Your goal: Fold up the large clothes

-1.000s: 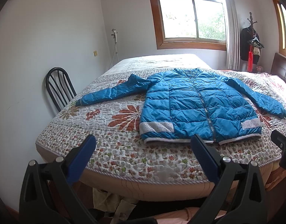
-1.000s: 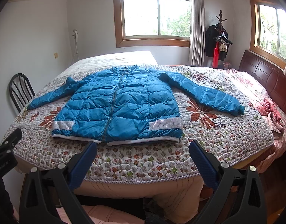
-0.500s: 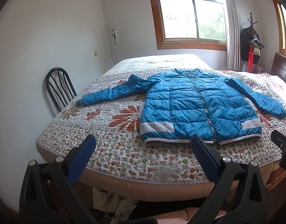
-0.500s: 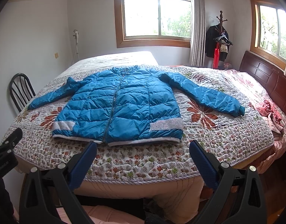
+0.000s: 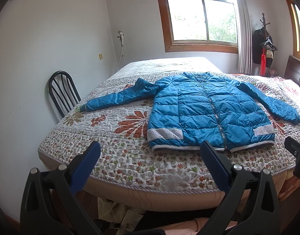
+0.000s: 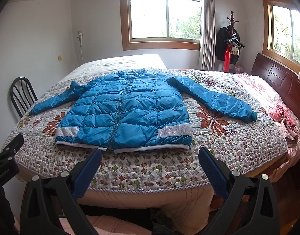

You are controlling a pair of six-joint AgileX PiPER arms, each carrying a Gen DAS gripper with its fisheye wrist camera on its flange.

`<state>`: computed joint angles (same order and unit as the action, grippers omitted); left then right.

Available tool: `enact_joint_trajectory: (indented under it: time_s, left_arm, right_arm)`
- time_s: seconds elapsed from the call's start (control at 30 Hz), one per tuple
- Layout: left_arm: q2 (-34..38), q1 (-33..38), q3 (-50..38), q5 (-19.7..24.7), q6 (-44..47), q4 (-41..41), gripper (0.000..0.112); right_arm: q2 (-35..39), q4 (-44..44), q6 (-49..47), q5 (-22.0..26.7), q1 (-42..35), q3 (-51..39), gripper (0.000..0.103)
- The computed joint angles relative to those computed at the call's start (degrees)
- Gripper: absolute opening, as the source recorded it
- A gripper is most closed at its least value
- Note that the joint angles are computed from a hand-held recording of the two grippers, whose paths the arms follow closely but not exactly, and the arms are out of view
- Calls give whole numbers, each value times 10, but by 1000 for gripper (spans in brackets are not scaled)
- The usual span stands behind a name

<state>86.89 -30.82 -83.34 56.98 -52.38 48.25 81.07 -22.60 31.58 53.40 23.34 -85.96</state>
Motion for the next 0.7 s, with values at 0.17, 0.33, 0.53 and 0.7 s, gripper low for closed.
enact_joint_trajectory:
  time_s: [0.17,0.33,0.53,0.7]
  left_arm:
    - [0,-1,0,0,-1,1,100]
    - [-1,0,1,0,-1,1,100]
    - [-1,-1,1,0,-1,1,100]
    - [0,-1,1,0,-1,1,100]
  right_arm:
    - [1,0,-1,-1,-1,-1,99]
    - [2,1,-2,-1,-1,-2,99]
    - [2,0,0,-5,-2,1,99]
    - [1,0,0,-1,1,-2,99]
